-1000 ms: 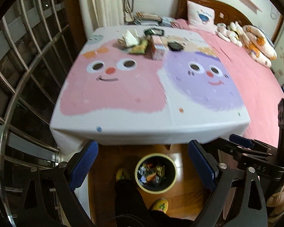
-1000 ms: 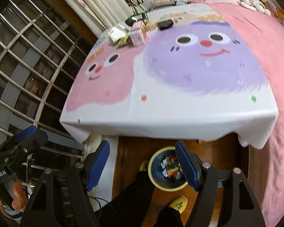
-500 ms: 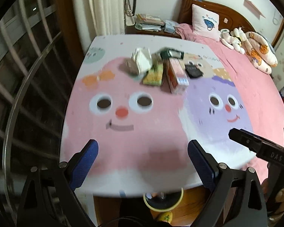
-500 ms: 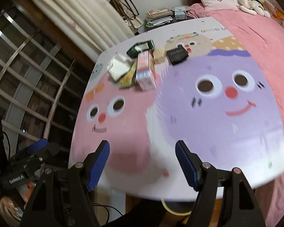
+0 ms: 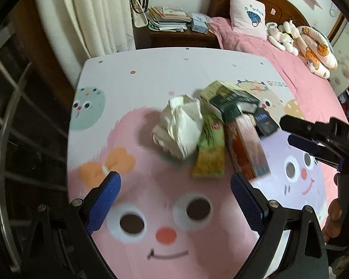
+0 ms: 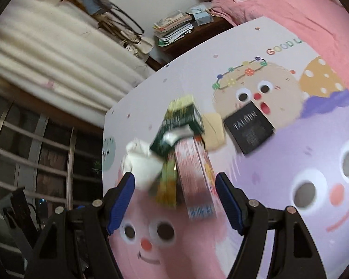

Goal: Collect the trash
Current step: 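Grasp the white tissue with the left tool while the right tool grasps the chocolate milk carton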

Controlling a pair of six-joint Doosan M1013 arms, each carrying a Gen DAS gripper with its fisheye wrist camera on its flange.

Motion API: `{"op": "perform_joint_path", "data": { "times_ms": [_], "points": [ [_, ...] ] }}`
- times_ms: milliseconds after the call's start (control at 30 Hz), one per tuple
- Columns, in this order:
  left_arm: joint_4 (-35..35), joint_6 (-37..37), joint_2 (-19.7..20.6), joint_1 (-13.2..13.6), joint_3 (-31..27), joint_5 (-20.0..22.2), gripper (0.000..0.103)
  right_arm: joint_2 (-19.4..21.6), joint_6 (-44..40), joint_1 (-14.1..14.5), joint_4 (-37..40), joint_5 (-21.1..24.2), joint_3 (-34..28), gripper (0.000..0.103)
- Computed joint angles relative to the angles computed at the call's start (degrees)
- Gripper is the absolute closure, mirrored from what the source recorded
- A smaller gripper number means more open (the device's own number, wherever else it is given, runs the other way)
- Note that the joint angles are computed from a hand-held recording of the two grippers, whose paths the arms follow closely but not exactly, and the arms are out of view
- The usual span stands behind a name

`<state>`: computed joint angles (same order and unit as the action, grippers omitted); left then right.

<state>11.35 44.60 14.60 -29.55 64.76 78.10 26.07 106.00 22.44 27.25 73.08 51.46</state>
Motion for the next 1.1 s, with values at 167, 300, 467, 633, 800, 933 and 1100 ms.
{"op": "perform_joint_path", "data": {
  "times_ms": [167,300,467,633,800,933,1100],
  "points": [
    [-3.67,1.89,2.56,3.28,-0.54,-1.38,0.008,4.51,3.95,0.17,0.02,1.49,-4.81,0.031],
    [-7.11,2.46,4.06,5.28,-0.41,-2.03,0.008,7.16,5.73,0.46,-0.05,2.56,-7.65,0.031],
    [-10.42,3.06,5.44,6.89,-0.06,-2.66,0.008,8.64,7.25,0.45,0.99,2.42,-8.79,0.031],
    [-12.30,4.46,6.44,7.39,-0.21,-3.08,0.013,9.01,7.52,0.41,2.61,0.84,-8.16,0.037],
    [-16.18,6.22,7.80,7.98,-0.93,-3.17,0.038,7.92,6.23,0.51,3.18,-2.18,-5.93,0.043],
    [-17.00,6.04,7.65,7.95,-0.26,-5.28,0.058,6.82,4.60,0.65,2.35,-5.17,-4.94,0.044],
    [-15.14,5.79,5.77,7.46,1.03,-8.38,0.081,5.59,1.64,0.90,2.67,-8.23,-4.59,0.045]
  ]
}}
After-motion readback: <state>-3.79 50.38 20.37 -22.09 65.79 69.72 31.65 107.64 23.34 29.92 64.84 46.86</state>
